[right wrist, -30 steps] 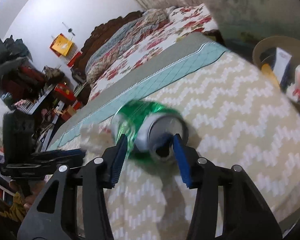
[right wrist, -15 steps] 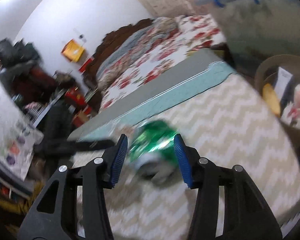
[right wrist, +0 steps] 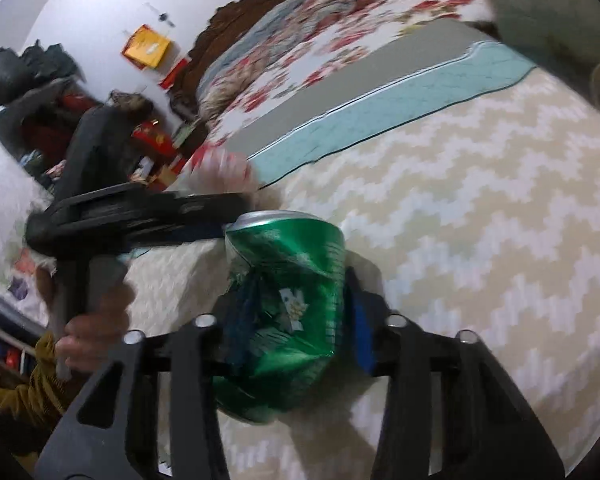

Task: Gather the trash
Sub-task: 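Grasp the white tissue with left tool while right tool lifts the can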

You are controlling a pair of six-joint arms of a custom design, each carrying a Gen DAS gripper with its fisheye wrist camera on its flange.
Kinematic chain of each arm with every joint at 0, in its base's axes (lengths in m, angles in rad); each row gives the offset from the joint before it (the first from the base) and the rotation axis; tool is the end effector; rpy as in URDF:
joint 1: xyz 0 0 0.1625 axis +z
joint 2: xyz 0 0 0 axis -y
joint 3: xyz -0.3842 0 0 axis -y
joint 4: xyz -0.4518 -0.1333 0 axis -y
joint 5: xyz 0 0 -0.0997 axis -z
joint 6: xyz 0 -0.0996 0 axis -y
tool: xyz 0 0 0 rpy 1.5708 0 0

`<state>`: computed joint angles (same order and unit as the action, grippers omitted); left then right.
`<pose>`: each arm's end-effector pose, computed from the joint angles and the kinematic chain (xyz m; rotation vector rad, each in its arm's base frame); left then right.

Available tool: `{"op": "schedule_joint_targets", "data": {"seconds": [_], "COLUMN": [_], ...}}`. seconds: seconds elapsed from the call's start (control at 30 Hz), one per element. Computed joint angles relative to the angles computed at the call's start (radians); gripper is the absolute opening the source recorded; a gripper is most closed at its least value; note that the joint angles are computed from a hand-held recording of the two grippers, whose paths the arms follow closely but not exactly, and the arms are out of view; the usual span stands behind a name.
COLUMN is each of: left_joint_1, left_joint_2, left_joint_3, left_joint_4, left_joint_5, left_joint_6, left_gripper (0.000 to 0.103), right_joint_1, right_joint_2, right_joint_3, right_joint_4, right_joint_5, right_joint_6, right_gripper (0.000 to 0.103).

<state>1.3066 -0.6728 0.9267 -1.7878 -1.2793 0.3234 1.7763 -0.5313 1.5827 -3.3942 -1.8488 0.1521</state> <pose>-0.0615 -0.8473 0.1894 0.8329 2.7262 0.0650 0.2453 -0.6575 -0.0341 -0.0837 -2.7804 1.1797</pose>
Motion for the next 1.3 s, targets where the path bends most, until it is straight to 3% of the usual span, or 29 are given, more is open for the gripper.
{"op": "schedule_joint_targets", "data": {"seconds": [0.03, 0.07, 0.17, 0.37, 0.4, 0.47, 0.5, 0.53, 0.6, 0.73, 0.83, 0.87, 0.93, 0.97, 1.0, 1.03, 1.07, 1.13, 1.3], "left_joint_1": [-0.004, 0.004, 0.023, 0.011, 0.005, -0.005, -0.008, -0.013, -0.026, -0.053, -0.082, -0.082, -0.069, -0.063, -0.059, -0.057, -0.059, -0.081, -0.105], "left_joint_2": [0.002, 0.019, 0.055, 0.004, -0.02, -0.073, -0.095, -0.122, -0.135, -0.064, 0.025, 0.062, 0.153, 0.175, 0.194, 0.204, 0.205, 0.169, 0.139], "left_joint_3": [-0.001, -0.03, -0.106, -0.041, -0.007, 0.069, 0.102, 0.147, 0.174, 0.097, 0.059, 0.017, -0.125, -0.167, -0.205, -0.232, -0.239, -0.166, -0.108], "left_joint_4": [-0.006, 0.029, 0.093, 0.061, 0.037, -0.025, -0.067, -0.136, -0.214, -0.248, -0.446, -0.457, -0.367, -0.329, -0.276, -0.217, -0.179, -0.218, -0.171], "left_joint_5": [0.034, 0.029, -0.018, -0.018, -0.004, 0.028, 0.037, 0.055, 0.098, 0.137, 0.269, 0.292, 0.27, 0.243, 0.206, 0.165, 0.137, 0.15, 0.113], "left_joint_6": [-0.003, -0.021, -0.053, -0.015, -0.001, 0.03, 0.041, 0.062, 0.099, 0.112, 0.214, 0.218, 0.175, 0.161, 0.147, 0.144, 0.148, 0.188, 0.183], "left_gripper": [0.033, 0.0, 0.0, 0.001, 0.005, 0.037, 0.06, 0.066, 0.067, 0.085, 0.087, 0.087, 0.089, 0.088, 0.074, 0.046, 0.034, 0.021, 0.005], "right_joint_1": [-0.001, -0.001, -0.007, -0.04, -0.045, -0.052, -0.058, -0.062, -0.075, -0.1, -0.103, -0.104, -0.1, -0.101, -0.104, -0.104, -0.108, -0.115, -0.129], "right_joint_2": [-0.001, -0.005, -0.024, -0.087, -0.096, -0.117, -0.124, -0.13, -0.143, -0.16, -0.173, -0.181, -0.189, -0.201, -0.211, -0.215, -0.225, -0.239, -0.275], "right_joint_3": [0.007, 0.019, 0.068, 0.189, 0.205, 0.239, 0.253, 0.266, 0.288, 0.313, 0.335, 0.349, 0.364, 0.379, 0.393, 0.399, 0.412, 0.432, 0.485], "right_joint_4": [-0.014, -0.038, -0.125, -0.306, -0.327, -0.355, -0.372, -0.382, -0.399, -0.426, -0.458, -0.473, -0.492, -0.507, -0.522, -0.532, -0.549, -0.579, -0.66], "right_joint_5": [0.015, 0.026, 0.03, 0.021, 0.021, 0.024, 0.027, 0.031, 0.044, 0.079, 0.075, 0.07, 0.052, 0.041, 0.032, 0.022, 0.012, -0.001, -0.014], "right_joint_6": [-0.004, -0.008, 0.013, 0.092, 0.1, 0.107, 0.111, 0.113, 0.117, 0.133, 0.14, 0.141, 0.144, 0.145, 0.145, 0.146, 0.147, 0.151, 0.154], "right_gripper": [0.031, 0.031, 0.03, 0.03, 0.03, 0.03, 0.03, 0.03, 0.03, 0.03, 0.03, 0.03, 0.03, 0.03, 0.03, 0.03, 0.03, 0.03, 0.03]}}
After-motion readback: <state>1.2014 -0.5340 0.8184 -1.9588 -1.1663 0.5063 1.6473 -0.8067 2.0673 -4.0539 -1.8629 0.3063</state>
